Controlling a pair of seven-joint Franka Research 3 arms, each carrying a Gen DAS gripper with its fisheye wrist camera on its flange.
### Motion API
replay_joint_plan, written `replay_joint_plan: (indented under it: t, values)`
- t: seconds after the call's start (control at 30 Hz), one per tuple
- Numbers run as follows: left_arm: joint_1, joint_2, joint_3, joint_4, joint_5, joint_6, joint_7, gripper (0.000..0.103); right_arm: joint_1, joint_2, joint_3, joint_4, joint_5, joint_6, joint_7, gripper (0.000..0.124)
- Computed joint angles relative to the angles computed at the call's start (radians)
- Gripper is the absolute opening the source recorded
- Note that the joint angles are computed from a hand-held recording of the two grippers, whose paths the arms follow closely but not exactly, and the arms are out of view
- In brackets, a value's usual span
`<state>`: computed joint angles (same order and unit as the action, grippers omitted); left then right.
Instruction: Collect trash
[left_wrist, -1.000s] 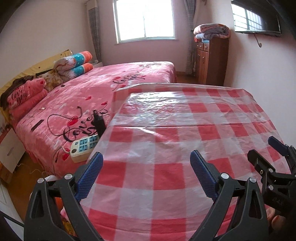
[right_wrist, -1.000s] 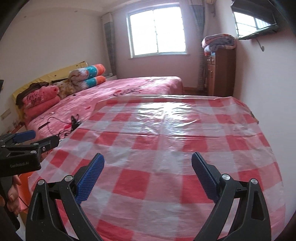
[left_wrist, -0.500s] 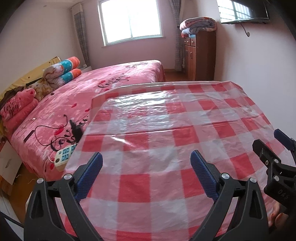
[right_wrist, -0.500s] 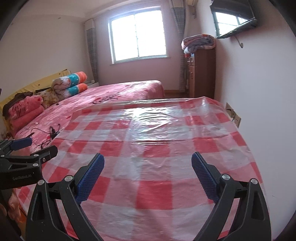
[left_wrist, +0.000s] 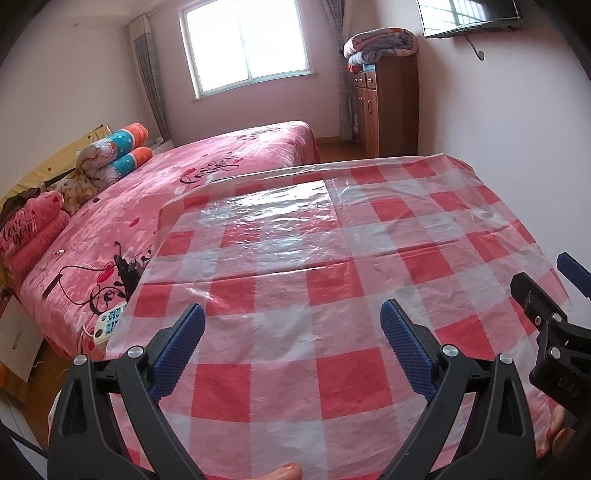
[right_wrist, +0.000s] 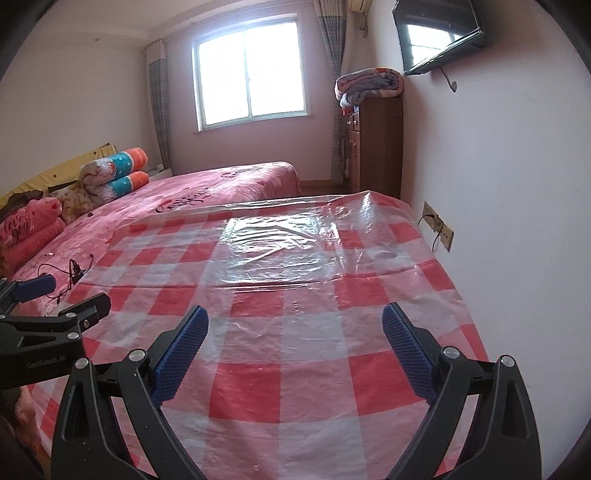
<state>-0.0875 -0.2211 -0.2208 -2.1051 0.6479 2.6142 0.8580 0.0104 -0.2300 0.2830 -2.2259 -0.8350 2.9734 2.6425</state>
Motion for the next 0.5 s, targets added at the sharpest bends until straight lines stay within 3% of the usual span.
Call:
replay_joint_plan:
  t: [0.5]
  values:
    - [-0.007,0.042,0.015,0.014,-0.046,-0.011,0.02,0.096,0.06,0.039,-0.046,0.023,0.08,-0.054,-0.096,0.096]
